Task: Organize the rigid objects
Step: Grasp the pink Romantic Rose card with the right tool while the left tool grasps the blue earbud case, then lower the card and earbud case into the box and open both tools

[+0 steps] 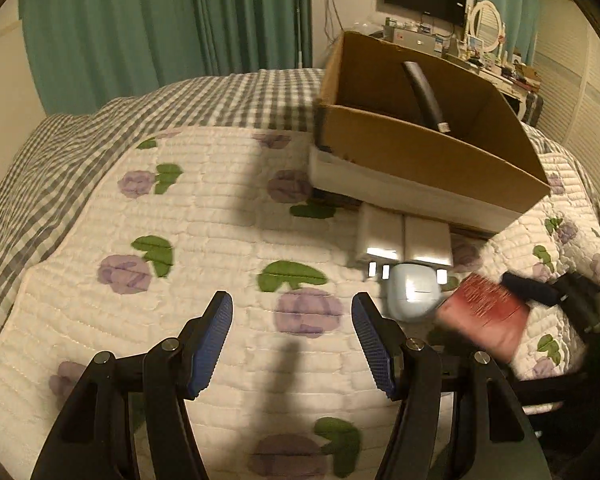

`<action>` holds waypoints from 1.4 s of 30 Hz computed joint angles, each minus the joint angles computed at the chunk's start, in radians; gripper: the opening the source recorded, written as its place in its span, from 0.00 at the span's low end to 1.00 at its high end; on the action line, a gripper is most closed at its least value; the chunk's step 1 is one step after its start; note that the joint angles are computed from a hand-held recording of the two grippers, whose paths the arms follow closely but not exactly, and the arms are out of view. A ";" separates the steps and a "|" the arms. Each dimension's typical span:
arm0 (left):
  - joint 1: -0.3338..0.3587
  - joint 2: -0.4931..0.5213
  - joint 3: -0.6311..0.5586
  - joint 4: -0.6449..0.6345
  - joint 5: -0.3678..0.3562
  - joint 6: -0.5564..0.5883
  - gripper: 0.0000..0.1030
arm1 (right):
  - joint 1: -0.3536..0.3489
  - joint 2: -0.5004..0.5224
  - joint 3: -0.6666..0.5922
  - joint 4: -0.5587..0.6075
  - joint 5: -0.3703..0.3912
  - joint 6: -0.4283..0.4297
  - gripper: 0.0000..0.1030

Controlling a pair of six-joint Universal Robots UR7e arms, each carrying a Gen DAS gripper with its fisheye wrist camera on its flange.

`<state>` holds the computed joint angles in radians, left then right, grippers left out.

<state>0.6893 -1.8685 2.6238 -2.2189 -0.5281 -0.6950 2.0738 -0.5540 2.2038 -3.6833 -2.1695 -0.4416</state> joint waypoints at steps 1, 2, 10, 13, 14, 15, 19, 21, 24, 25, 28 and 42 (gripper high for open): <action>-0.005 0.022 0.003 -0.031 -0.009 0.014 0.63 | -0.003 -0.016 0.010 -0.018 -0.013 0.010 0.71; -0.007 0.045 0.004 -0.060 -0.015 0.026 0.63 | -0.007 -0.030 0.017 -0.023 -0.017 0.023 0.71; 0.015 0.286 0.004 -0.339 -0.074 0.149 0.63 | -0.045 -0.080 0.027 -0.010 -0.042 0.094 0.70; 0.051 0.371 -0.010 -0.434 -0.102 0.186 0.63 | -0.045 -0.074 0.012 0.007 -0.053 0.103 0.70; 0.065 0.393 -0.016 -0.460 -0.114 0.199 0.63 | -0.049 -0.085 0.023 0.006 -0.050 0.106 0.70; 0.082 0.412 -0.020 -0.495 -0.132 0.223 0.63 | -0.053 -0.091 0.024 0.017 -0.044 0.111 0.70; 0.111 0.460 -0.030 -0.565 -0.165 0.289 0.61 | -0.058 -0.083 0.014 0.037 -0.052 0.116 0.70; 0.118 0.479 -0.033 -0.591 -0.167 0.308 0.60 | -0.060 -0.081 0.010 0.043 -0.054 0.118 0.70; 0.122 0.479 -0.034 -0.594 -0.174 0.314 0.50 | -0.058 -0.077 0.006 0.043 -0.060 0.117 0.70; 0.121 0.469 -0.031 -0.589 -0.180 0.313 0.50 | -0.056 -0.073 0.004 0.041 -0.066 0.117 0.70; 0.113 0.433 -0.023 -0.540 -0.188 0.292 0.49 | -0.048 -0.068 0.000 0.045 -0.083 0.118 0.70; -0.107 0.059 0.006 -0.100 -0.125 0.021 0.49 | 0.053 -0.183 0.054 0.030 -0.065 0.142 0.70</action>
